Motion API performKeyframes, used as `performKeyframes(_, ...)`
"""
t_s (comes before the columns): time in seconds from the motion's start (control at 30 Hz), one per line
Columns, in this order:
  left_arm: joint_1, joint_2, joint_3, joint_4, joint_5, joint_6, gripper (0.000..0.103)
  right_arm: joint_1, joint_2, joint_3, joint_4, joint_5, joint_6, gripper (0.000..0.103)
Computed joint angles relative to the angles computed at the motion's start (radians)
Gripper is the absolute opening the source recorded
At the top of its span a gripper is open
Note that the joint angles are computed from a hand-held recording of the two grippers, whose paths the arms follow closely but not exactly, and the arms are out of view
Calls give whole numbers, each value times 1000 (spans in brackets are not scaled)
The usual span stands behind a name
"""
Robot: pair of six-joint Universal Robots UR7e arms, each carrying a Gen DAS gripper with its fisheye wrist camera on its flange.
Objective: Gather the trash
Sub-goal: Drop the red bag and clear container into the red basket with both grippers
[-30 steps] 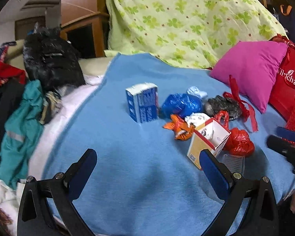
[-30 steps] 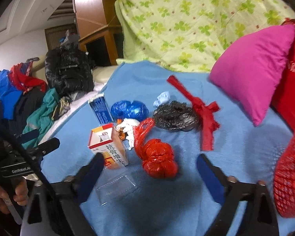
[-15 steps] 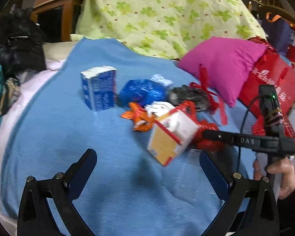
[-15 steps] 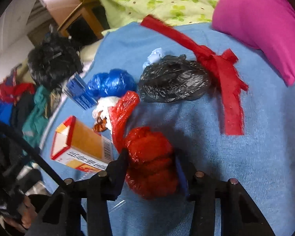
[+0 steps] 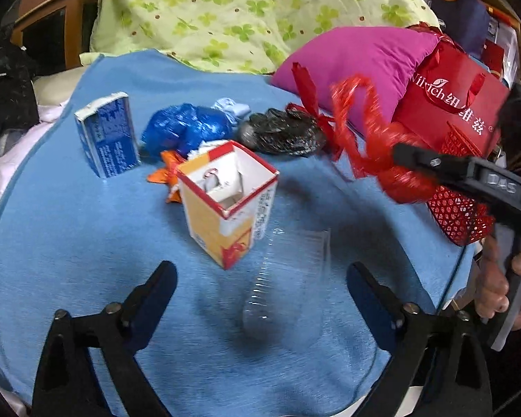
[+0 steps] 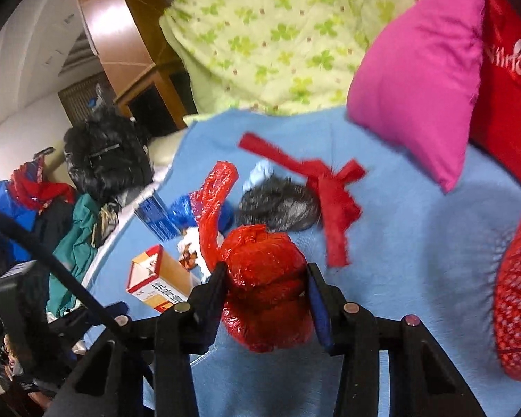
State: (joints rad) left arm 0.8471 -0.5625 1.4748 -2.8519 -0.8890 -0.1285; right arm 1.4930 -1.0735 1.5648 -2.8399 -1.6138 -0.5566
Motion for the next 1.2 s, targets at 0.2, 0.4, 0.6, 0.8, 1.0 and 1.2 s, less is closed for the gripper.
performKeyframes(0.2, -2, 18, -20, 75, 10, -21, 47, -24, -66, 62, -77, 63, -35, 47)
performKeyframes(0.4, -22, 29, 0, 30, 44, 28, 38, -47, -109, 96, -155, 110, -35, 47)
performKeyframes(0.6, -51, 54, -5, -5, 39, 40, 38, -84, -169, 138, -239, 189, -16, 47)
performKeyframes(0.8, -80, 94, -84, 31, 6, 47, 38, -143, -238, 173, -334, 291, 55, 47)
performKeyframes(1.0, -136, 204, -325, 62, -68, 160, 38, -215, -292, 184, -430, 351, 190, 47)
performKeyframes(1.2, -177, 404, -711, 208, -162, 236, 38, -287, -319, 158, -433, 356, 378, 47)
